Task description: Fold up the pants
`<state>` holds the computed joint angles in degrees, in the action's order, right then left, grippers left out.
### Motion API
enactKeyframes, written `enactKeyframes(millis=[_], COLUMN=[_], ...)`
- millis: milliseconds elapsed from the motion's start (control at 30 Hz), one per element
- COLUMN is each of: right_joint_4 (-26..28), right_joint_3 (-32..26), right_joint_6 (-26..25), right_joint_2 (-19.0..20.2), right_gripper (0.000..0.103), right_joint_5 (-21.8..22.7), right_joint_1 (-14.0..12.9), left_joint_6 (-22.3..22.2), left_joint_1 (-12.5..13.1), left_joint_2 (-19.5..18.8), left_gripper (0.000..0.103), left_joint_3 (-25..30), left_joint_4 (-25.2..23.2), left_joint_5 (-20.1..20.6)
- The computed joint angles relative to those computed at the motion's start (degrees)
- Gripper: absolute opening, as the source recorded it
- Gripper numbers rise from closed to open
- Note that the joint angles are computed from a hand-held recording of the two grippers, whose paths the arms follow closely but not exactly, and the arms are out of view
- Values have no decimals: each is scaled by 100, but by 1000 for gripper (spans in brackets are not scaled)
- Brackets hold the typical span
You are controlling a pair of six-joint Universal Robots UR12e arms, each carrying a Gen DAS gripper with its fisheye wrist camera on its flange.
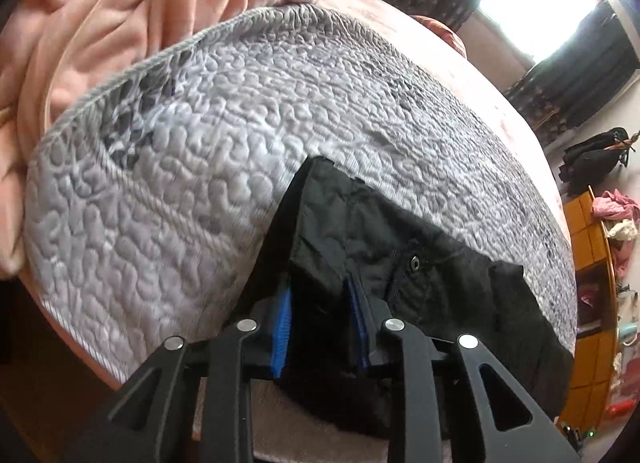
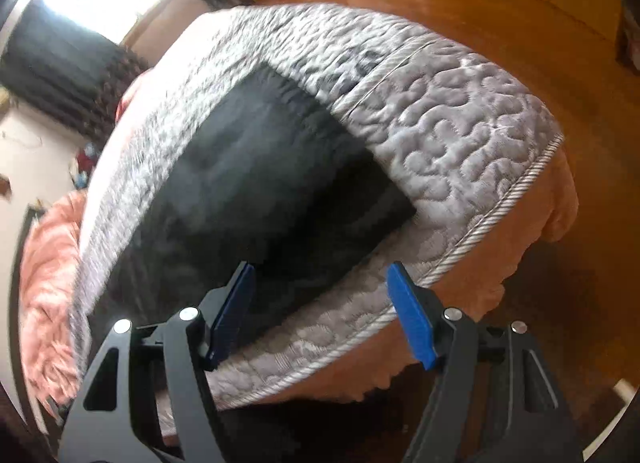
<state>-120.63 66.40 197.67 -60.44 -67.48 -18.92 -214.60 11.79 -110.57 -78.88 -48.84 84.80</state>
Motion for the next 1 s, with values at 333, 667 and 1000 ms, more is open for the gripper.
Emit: enactKeyframes(millis=[333, 667, 1000], right_joint_4=[-1381, -1131, -1064], right_joint_3=[323, -153, 115], right_joint_6=[2098, 2395, 1929], right_joint_2=[163, 561, 244], right_gripper=[55, 13, 9], right_joint_5=[1076, 1251, 1099], right_joint_1=[-334, -236, -244], left_joint_6=[-160, -167, -131], left_joint_1=[39, 53, 114], left_joint_2=[-19, -36, 68], left_gripper=[26, 26, 23], left_joint_3=[-69, -37, -94], left_joint_4=[-236, -302, -138], left_joint_5=[67, 88, -41])
